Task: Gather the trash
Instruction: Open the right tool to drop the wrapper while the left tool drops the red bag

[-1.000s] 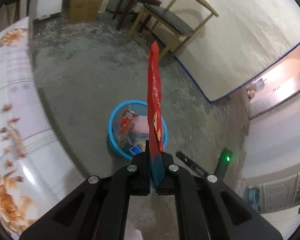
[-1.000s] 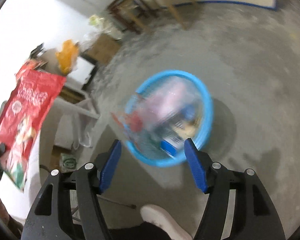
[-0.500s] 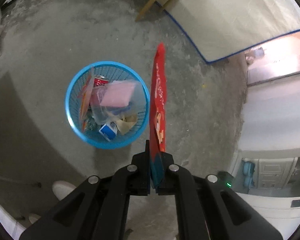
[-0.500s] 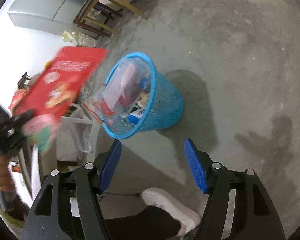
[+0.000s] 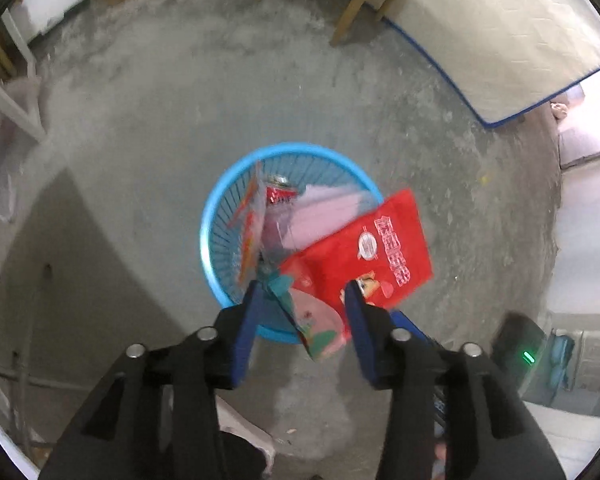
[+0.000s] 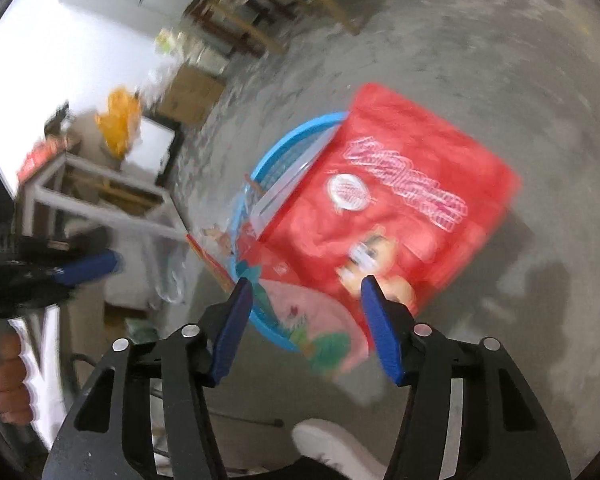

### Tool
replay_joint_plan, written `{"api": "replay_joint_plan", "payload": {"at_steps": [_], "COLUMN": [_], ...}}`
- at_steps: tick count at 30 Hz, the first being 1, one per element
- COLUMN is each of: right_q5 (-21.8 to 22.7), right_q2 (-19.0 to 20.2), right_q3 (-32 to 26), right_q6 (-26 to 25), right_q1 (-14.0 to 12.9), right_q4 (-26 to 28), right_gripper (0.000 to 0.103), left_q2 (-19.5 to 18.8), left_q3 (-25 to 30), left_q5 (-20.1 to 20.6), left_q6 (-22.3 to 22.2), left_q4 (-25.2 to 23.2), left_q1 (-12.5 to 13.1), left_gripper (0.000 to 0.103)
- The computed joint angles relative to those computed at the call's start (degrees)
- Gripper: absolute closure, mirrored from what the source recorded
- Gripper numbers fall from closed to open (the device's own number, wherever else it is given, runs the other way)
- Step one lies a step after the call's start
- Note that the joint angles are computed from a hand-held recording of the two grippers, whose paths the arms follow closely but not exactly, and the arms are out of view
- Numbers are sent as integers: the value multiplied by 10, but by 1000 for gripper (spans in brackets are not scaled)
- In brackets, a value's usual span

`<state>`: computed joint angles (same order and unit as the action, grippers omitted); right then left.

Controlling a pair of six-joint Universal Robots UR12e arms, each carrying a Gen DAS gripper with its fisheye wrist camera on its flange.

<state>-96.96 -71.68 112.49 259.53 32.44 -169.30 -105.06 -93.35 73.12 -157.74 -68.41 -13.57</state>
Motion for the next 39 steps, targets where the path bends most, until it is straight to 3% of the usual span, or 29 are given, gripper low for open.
{"api": "replay_joint_plan", "payload": {"at_steps": [5,7,15,18,26,33,39], "right_q5": [39,41,56,61,84,89,72], "right_q2": [22,23,26,32,58,52,24], "right_q3": [-13,-8,-12,-15,-35,-38,-13], "right_q6": [-7,2,-18,-14,13,16,26], "right_q1": [-11,-11,-19,-25,-35,-30,-20], "right_q4": [39,32,51,45,24,41,31], "right_gripper": [57,57,60,62,63,63,52], "left_q2": [35,53,156,194,262,282,285], "left_q3": [2,-4,-55,-85,-150,-173,-181], "left_q5": [-42,-50,-129,-158,-168,-178,-202], "left_q6": [31,47,130,133,102,89,87], "left_q4": [-11,-10,5,8,21,44,44], "left_q1": [31,44,139,187,285,319,331], "left_gripper": [54,52,44,42,42,41,38]}}
